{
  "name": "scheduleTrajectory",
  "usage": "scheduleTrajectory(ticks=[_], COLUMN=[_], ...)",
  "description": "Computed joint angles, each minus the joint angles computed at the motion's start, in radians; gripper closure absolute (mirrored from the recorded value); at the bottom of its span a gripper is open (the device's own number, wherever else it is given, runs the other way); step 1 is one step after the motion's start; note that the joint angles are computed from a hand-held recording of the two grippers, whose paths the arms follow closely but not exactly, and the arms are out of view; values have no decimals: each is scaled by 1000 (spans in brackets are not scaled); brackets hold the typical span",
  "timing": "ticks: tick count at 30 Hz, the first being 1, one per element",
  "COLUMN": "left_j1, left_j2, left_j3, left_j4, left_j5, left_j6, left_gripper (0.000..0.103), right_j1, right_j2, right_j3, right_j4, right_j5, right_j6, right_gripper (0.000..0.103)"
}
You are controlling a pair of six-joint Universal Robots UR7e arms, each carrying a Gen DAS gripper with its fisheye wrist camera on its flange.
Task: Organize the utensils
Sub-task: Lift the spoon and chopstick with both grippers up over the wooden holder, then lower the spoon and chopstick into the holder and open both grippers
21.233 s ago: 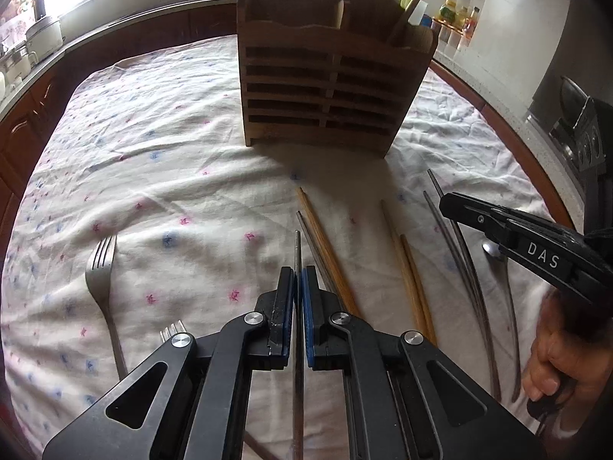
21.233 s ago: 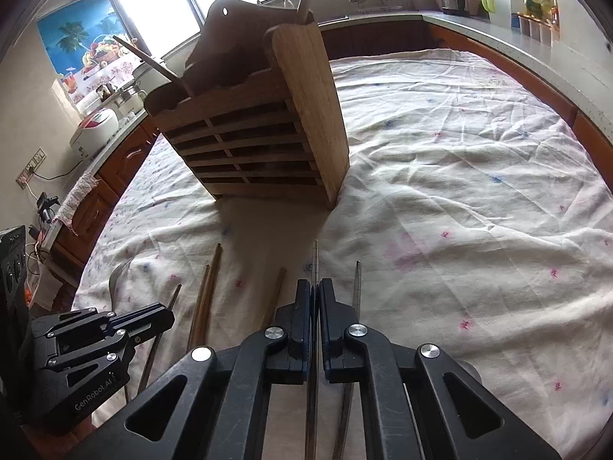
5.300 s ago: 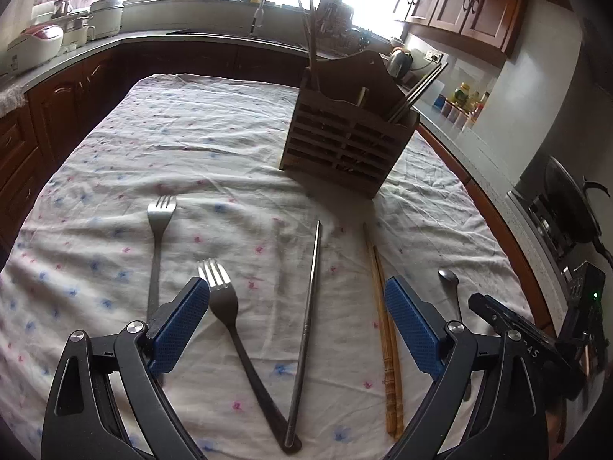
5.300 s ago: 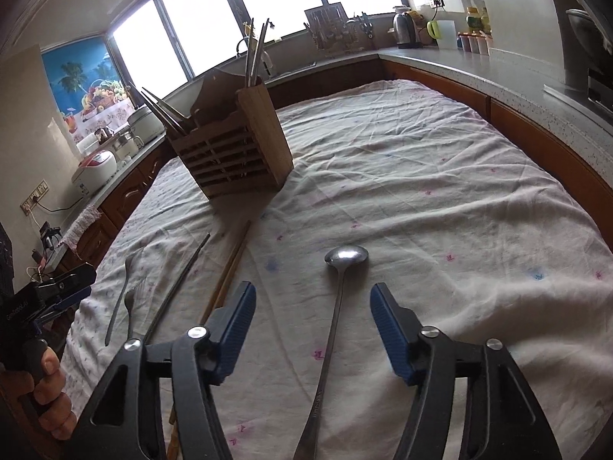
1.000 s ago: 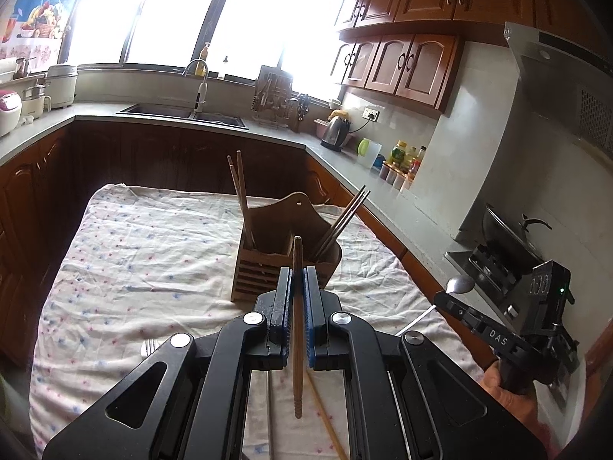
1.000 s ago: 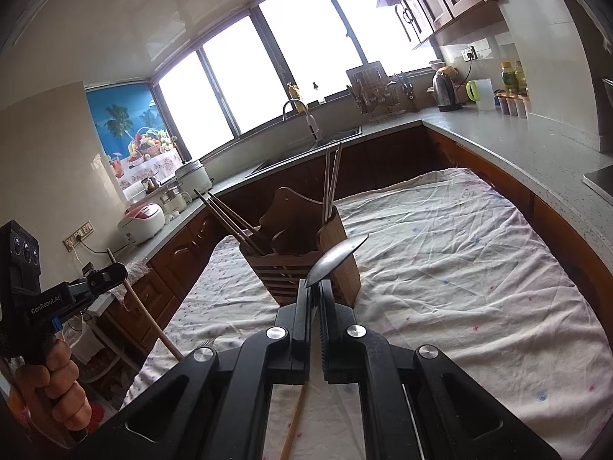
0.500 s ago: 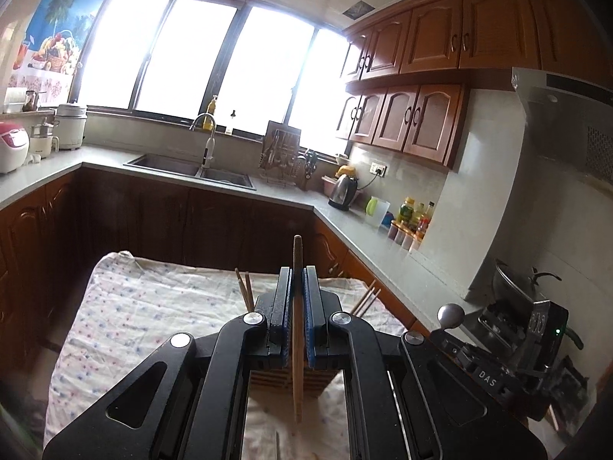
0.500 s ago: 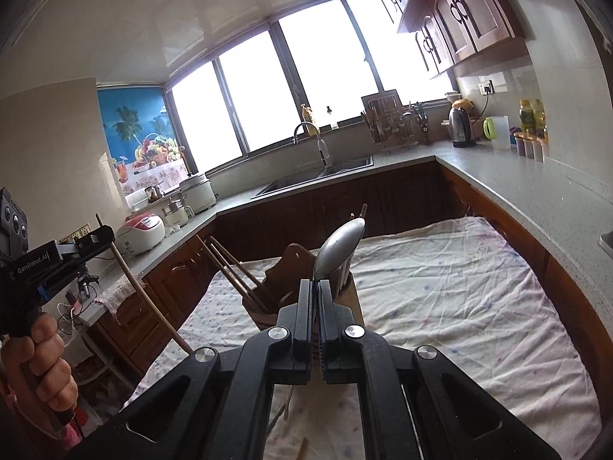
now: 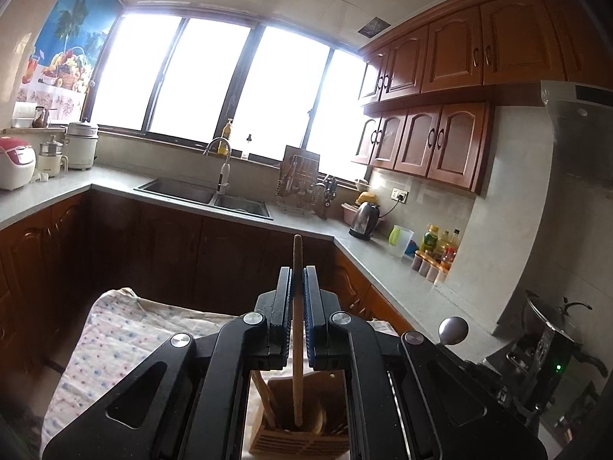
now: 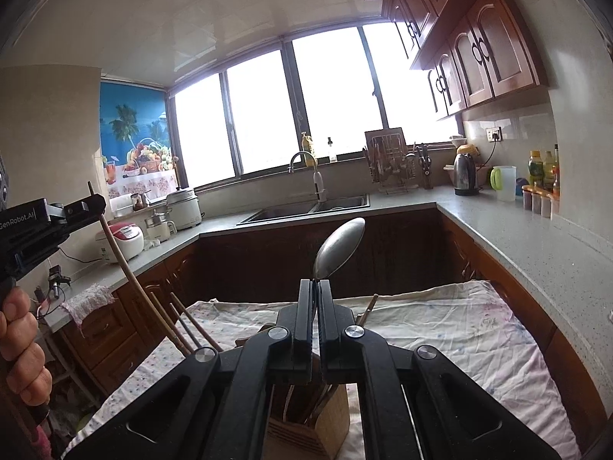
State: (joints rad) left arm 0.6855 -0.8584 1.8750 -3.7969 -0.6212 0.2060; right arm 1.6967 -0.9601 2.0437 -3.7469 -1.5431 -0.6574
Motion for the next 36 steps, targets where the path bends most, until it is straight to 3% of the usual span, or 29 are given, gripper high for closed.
scheduleTrajectory(ticks=[11,18,21,28,36], left_j1=[76,93,92,96,87], left_j2=[82,86,96,72,64], left_j3=[13,54,64,76,88], left_j4=[28,95,49,100,126], left_j5=[-28,-49,-54,-67,-35], left_j6=[-86,-140,-101,-132,-141], left_gripper=[98,98,98,98,97], right_j1=[-27,-55,-59,-65,-63], right_j2=[127,117,105,95,83], right_j3=[-20,2,8,4,2], right_j4=[-95,-28,15,95,128], right_j5=[-10,-16,-18,-40,-44], right_j6=[-109,-77,-66,-38,-5], right_gripper=[101,101,101,101,100])
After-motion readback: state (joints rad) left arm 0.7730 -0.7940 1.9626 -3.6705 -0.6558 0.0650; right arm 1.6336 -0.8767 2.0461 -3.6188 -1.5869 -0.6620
